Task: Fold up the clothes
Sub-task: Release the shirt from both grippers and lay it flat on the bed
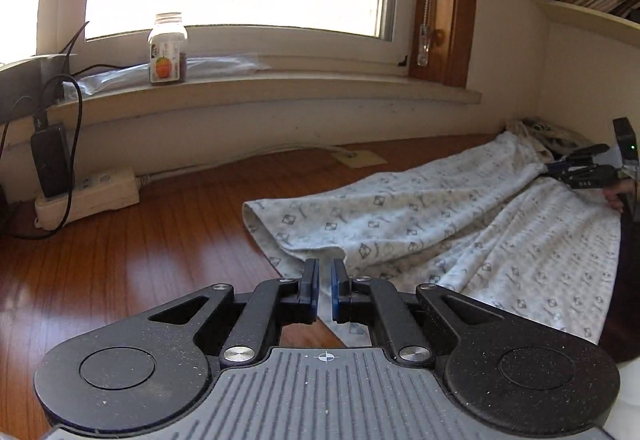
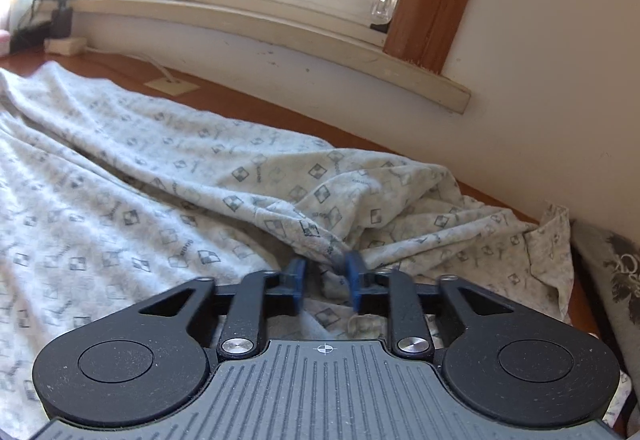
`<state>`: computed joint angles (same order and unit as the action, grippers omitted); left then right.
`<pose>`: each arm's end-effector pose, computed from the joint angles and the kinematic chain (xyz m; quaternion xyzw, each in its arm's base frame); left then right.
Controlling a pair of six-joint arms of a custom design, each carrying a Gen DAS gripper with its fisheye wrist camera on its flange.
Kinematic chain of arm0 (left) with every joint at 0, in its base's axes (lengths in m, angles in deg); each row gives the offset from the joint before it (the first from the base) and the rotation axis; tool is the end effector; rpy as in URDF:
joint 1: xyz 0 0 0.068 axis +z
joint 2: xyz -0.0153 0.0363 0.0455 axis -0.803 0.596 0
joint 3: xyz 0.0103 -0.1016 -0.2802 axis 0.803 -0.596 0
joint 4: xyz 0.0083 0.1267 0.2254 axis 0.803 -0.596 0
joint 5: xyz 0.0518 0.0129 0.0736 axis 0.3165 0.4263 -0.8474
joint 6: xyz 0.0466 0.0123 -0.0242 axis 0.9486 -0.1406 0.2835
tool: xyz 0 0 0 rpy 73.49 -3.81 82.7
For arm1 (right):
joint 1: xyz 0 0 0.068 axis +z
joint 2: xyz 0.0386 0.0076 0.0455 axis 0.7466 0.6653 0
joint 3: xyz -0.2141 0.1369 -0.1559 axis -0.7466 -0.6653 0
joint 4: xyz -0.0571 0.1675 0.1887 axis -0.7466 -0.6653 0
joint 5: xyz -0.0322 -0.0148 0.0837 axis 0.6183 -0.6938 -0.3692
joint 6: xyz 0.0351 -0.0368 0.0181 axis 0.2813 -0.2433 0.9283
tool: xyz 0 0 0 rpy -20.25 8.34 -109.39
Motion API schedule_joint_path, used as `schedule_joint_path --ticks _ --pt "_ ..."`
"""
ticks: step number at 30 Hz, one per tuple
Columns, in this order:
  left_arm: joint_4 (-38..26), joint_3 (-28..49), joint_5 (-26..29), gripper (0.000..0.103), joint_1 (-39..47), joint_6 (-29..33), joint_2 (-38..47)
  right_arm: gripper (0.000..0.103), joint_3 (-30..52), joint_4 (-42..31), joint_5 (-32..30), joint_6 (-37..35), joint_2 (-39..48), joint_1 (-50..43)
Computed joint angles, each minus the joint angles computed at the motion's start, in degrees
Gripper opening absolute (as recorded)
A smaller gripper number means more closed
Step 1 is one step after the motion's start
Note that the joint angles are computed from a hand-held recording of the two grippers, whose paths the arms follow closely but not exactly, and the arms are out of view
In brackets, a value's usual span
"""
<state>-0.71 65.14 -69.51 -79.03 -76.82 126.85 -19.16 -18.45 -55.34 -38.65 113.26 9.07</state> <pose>0.1691 -0.0729 0.2998 0.0609 0.8624 -0.0698 0.4978 0.2010 -0.1250 0.3009 -0.4607 0.7415 0.1205 0.4728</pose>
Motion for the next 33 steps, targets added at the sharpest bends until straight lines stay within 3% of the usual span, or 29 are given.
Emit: schedule_joint_path --ticks 2,5,7,9,10,11,12,20,22,26,33 --pt "1.22 0.51 -0.23 0.027 -0.8 0.23 1.13 0.035 0.07 0.74 -0.13 0.78 0.29 -0.19" --pt "3.74 1.36 0.38 0.04 -1.26 0.87 4.32 0.036 -0.49 1.95 -0.72 1.93 1.28 0.0" --pt "5.04 2.05 0.27 0.04 -1.51 1.26 6.87 0.037 0.06 1.58 -0.74 2.41 1.96 0.23" --pt "5.17 2.47 0.44 0.039 -1.48 2.19 8.94 0.038 0.49 1.04 -0.82 2.4 2.58 0.26" --pt "5.18 2.72 0.42 0.032 -1.51 2.68 9.95 0.038 0.81 0.63 -0.83 2.3 2.94 0.24" --pt "4.77 2.93 -0.66 0.013 -2.1 3.51 10.47 0.038 1.0 0.33 -0.83 2.27 3.17 0.22" --pt "4.38 2.83 -1.13 0.005 -2.48 4.11 10.31 0.038 1.05 0.21 -0.88 2.26 3.26 0.2" --pt "-6.62 5.34 -2.92 0.006 -6.12 4.89 5.77 0.038 2.03 -1.42 -1.34 0.47 4.62 0.12" --pt "-7.46 5.64 -3.62 0.013 -5.65 3.72 5.74 0.038 2.72 -2.12 -1.43 0.18 5.37 0.11" --pt "-6.06 6.53 -4.68 0.052 -4.14 2.34 5.23 0.039 2.67 -2.71 -2.09 -0.81 5.46 -0.47" --pt "3.91 11.75 0.27 0.066 -0.56 0.99 14.23 0.042 2.96 -3.07 -2.29 -0.76 5.66 -0.65"
